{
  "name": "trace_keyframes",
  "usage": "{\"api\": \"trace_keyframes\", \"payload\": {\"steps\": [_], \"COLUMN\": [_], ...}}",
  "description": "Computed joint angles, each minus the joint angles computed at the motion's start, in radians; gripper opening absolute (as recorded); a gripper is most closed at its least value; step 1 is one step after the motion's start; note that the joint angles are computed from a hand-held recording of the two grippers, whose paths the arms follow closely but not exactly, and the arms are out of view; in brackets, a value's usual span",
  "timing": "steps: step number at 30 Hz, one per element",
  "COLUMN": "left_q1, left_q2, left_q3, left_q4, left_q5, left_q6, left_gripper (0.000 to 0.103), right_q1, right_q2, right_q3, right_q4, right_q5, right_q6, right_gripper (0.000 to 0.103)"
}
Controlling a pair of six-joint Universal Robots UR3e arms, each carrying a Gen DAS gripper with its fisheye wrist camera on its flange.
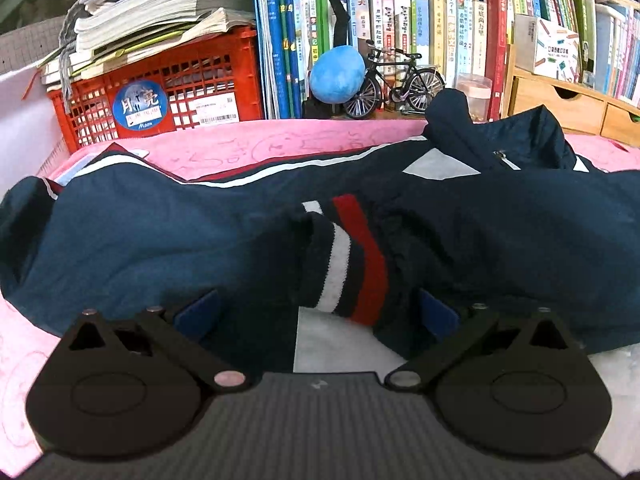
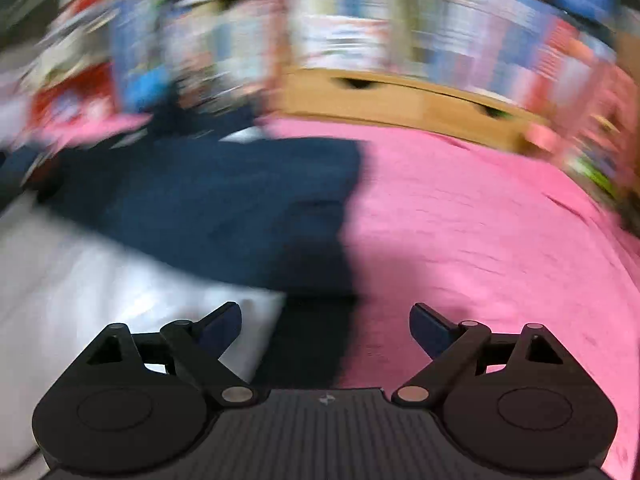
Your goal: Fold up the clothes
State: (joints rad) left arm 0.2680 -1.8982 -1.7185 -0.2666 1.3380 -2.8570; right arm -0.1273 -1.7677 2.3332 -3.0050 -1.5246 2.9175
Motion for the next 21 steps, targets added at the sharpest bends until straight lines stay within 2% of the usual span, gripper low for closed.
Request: {"api": "trace_keyframes", "payload": {"steps": [2,5,6,8,10,14,16,19,20,21], "left_q1": [0.003,0.014,0.017,0.025,0.028,0.031,0.030,0.031,0.032,0.033], "left_q2": [-0.008,-0.010,-0.011,-0.010,-0.008,-0.008,-0.008,-0.008,-0.007,-0.006], "left_q3": [0.013,0.015,0.014,0.011,0.005,0.003,0.004,0.002,0.001,0.000], "left_q4": [-0.009,-0.015,-0.015,-0.019,-0.017,-0.018,-0.018,-0.018,-0.018,-0.018], "left_q5": [-0.008,-0.029,-0.036,-0.054,-0.067,-0.079,-0.079,-0.080,-0.082,-0.083], "left_q6": [-0.009,-0.005,-0.001,0.007,0.019,0.025,0.024,0.025,0.025,0.026], "left_gripper": [0.103,0.103,0.103,0.103,0.103,0.103,0.103,0.103,0.103,0.103], "right_q1": [0.109,0.172,0.158,0.100,0.083,0.133,0.049,-0.152,-0.213,-0.248], "right_q2": [0.183,0.406,0.428,0.381,0.323,0.249,0.080,-0.197,-0.247,-0.256], "right_q3": [-0.055,-0.215,-0.231,-0.189,-0.120,-0.074,-0.017,0.049,0.060,0.061], "right_q4": [-0.200,-0.289,-0.297,-0.281,-0.278,-0.245,-0.113,0.101,0.126,0.112], "right_q5": [-0.180,-0.451,-0.479,-0.446,-0.419,-0.451,-0.271,0.119,0.223,0.283], "right_q6": [-0.005,0.055,0.080,0.120,0.115,0.081,0.031,-0.084,-0.095,-0.076], "right_gripper": [0.097,0.097,0.101,0.102,0.102,0.103,0.103,0.103,0.103,0.103]}}
